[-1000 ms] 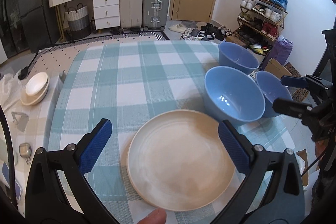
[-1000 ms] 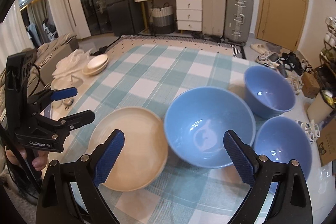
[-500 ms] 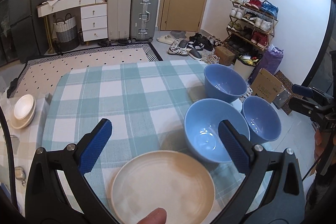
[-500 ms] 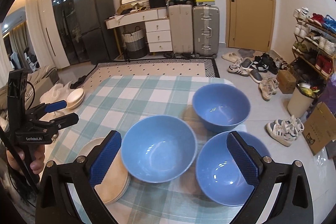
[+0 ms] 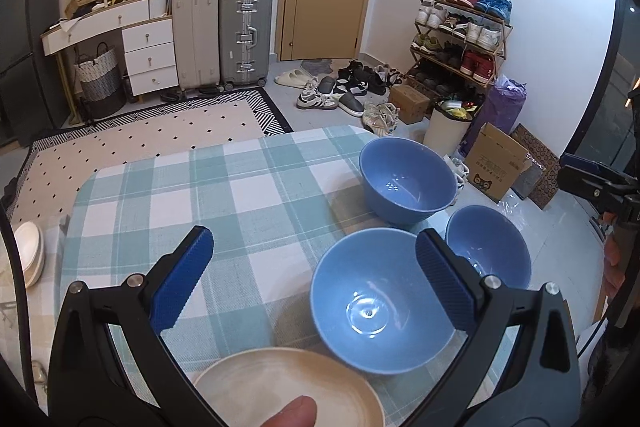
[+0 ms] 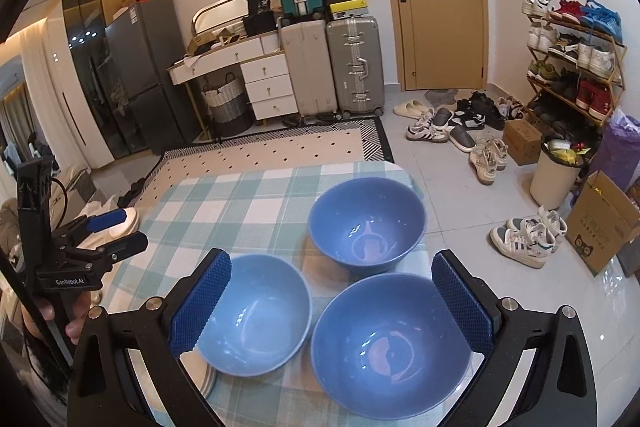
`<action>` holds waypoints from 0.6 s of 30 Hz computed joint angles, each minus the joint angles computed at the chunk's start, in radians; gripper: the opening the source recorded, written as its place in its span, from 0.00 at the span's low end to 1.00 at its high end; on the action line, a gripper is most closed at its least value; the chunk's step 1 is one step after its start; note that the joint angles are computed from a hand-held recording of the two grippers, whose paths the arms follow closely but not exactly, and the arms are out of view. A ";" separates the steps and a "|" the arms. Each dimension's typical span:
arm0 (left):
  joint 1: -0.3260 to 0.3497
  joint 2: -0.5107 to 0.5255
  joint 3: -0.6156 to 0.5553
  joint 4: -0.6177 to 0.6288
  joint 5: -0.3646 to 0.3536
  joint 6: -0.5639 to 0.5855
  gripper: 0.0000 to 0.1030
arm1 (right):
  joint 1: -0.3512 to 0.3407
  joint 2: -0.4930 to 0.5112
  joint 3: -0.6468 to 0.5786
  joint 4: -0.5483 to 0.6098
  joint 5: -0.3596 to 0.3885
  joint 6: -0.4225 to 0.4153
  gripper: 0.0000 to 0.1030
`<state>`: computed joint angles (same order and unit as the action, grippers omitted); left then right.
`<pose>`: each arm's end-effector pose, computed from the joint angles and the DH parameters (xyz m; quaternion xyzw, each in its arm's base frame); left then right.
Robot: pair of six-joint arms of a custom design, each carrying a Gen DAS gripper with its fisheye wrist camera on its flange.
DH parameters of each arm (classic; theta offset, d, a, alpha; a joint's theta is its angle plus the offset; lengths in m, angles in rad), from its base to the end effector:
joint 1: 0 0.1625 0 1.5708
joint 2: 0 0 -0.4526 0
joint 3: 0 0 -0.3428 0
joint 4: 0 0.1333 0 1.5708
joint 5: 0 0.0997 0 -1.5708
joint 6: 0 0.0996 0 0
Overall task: Organize plates and bowls
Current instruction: 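Move both grippers toward the rim of a light blue bowl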
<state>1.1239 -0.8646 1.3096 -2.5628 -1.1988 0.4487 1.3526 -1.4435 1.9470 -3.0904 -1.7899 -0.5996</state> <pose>-0.1655 -0.7375 0.3319 0.3647 0.8746 -0.2653 0.1783 0.0023 -0.5054 0.4796 0.1124 -0.8628 0.4057 0.2799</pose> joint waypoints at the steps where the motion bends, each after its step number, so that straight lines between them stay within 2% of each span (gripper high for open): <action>1: -0.001 0.018 -0.019 0.006 0.000 0.001 0.98 | -0.005 0.001 -0.011 0.005 0.000 -0.005 0.99; 9: -0.010 0.158 -0.188 0.077 0.008 0.009 0.98 | -0.050 0.048 -0.115 0.055 -0.002 0.012 0.99; 18: -0.006 0.336 -0.416 0.196 0.026 0.007 0.98 | -0.115 0.107 -0.214 0.117 0.029 0.042 0.99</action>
<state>1.1181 -0.5290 0.8931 -2.3669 -1.1733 0.4558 1.2374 -1.3367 1.7328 -2.9738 -1.7608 -0.5579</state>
